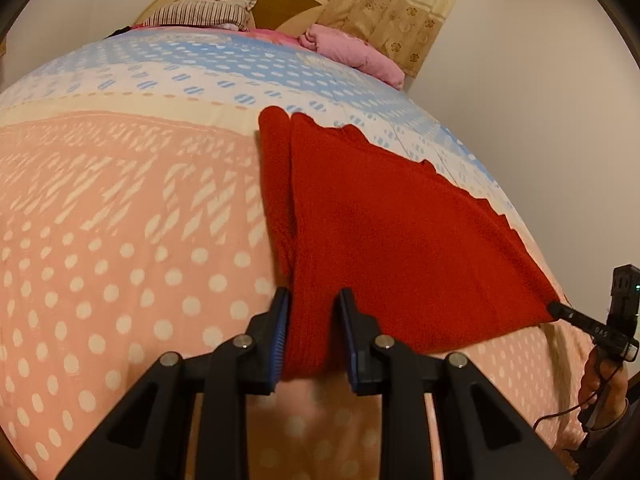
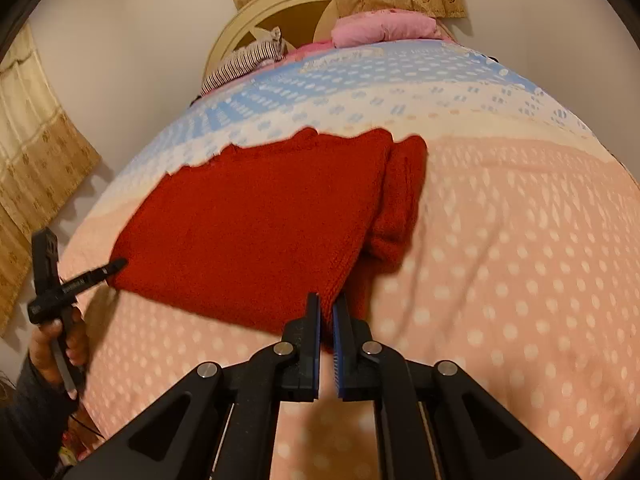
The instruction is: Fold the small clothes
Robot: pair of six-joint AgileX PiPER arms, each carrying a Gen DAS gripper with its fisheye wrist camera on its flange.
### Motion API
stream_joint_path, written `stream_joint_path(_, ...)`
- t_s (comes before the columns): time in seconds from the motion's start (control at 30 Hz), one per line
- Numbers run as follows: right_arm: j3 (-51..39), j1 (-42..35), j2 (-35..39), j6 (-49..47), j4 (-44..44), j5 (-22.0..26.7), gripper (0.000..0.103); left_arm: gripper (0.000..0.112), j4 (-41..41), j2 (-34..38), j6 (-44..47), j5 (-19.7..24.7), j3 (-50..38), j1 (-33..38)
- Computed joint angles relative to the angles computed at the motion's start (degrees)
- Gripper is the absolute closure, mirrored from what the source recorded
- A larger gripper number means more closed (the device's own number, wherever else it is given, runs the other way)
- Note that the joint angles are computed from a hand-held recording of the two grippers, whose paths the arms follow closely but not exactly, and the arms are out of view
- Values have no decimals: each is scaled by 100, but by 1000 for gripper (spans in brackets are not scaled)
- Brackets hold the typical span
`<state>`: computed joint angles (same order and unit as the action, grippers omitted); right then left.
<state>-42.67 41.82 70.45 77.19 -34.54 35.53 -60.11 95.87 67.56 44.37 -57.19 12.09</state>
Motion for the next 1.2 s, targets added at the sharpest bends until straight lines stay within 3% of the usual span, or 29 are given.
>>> stream_joint_path(0.17,462,-324,-53,117,139,-640,98,87,2,-56,65,47,22,57)
stream_joint_path(0.23,453,-353,-95,209,63,-679,98,87,-6,25,26,108,-43,74)
stream_joint_path(0.3,339,-254,-90,597,-256,-455,95,99,-6,31,66,88,-52,61)
stream_joint_path(0.33,227,-195,-70,675,-307,-246,91,99,-30,-4,100,68,-16,63)
stream_joint_path(0.43,-203,206,79,1174,-956,537,67,99,44,-29,60,28,31,63)
stream_joint_path(0.47,-294,237,107,1166,-1040,545,58,99,22,-28,91,48,43,83)
stream_joint_path(0.53,-608,101,305,784,-953,241,53,99,12,-6,97,92,34,111)
stream_joint_path(0.7,-1381,-451,1332,-737,-100,-623,53,95,-16,-22,91,81,77,139)
stream_joint_path(0.83,-1501,-696,1968,-1332,797,-584,53,94,-87,-9,196,160,111,215)
stream_joint_path(0.97,-1779,-265,2024,-1343,618,184,53,93,-133,108,149,302,36,282)
stream_joint_path(1.07,-1920,-312,1902,-1251,417,-52,53,93,-166,47,199,217,100,248)
stream_joint_path(1.2,-2494,-486,2397,-1748,359,-503,53,92,-229,72,227,287,96,307)
